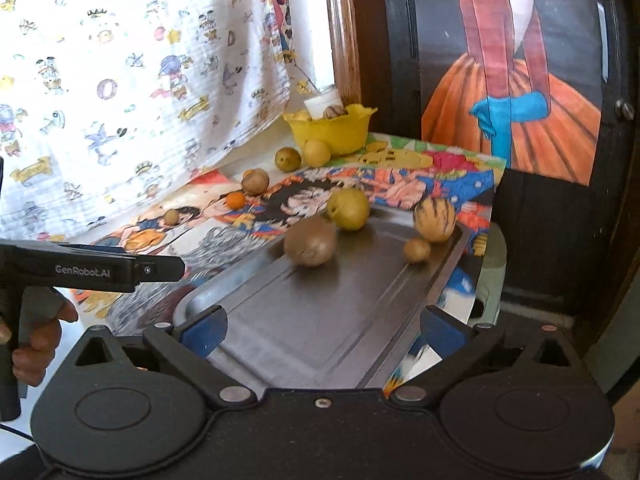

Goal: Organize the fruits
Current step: 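Withdraw both tools up and away from the tray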

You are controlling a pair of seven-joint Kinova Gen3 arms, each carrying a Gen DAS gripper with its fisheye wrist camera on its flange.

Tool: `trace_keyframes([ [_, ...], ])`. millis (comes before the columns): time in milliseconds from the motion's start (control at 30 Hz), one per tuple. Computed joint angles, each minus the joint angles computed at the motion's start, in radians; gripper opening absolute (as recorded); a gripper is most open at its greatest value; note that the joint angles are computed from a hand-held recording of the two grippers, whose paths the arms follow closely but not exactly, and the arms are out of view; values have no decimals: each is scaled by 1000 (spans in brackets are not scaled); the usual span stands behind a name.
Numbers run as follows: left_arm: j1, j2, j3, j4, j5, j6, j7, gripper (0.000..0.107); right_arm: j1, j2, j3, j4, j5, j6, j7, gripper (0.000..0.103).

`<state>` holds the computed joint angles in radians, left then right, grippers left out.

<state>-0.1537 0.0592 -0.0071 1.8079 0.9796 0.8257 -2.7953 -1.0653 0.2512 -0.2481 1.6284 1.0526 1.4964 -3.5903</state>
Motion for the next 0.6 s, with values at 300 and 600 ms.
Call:
trace_keyframes([
  [300,1,-103,-64,106,-25,-75,-2,102,-34,35,4,-71,-60,-18,-90,102],
  [600,20,-137,-78,118,-197,-155,168,102,-30,65,36,-129,-129,-93,-29,102],
])
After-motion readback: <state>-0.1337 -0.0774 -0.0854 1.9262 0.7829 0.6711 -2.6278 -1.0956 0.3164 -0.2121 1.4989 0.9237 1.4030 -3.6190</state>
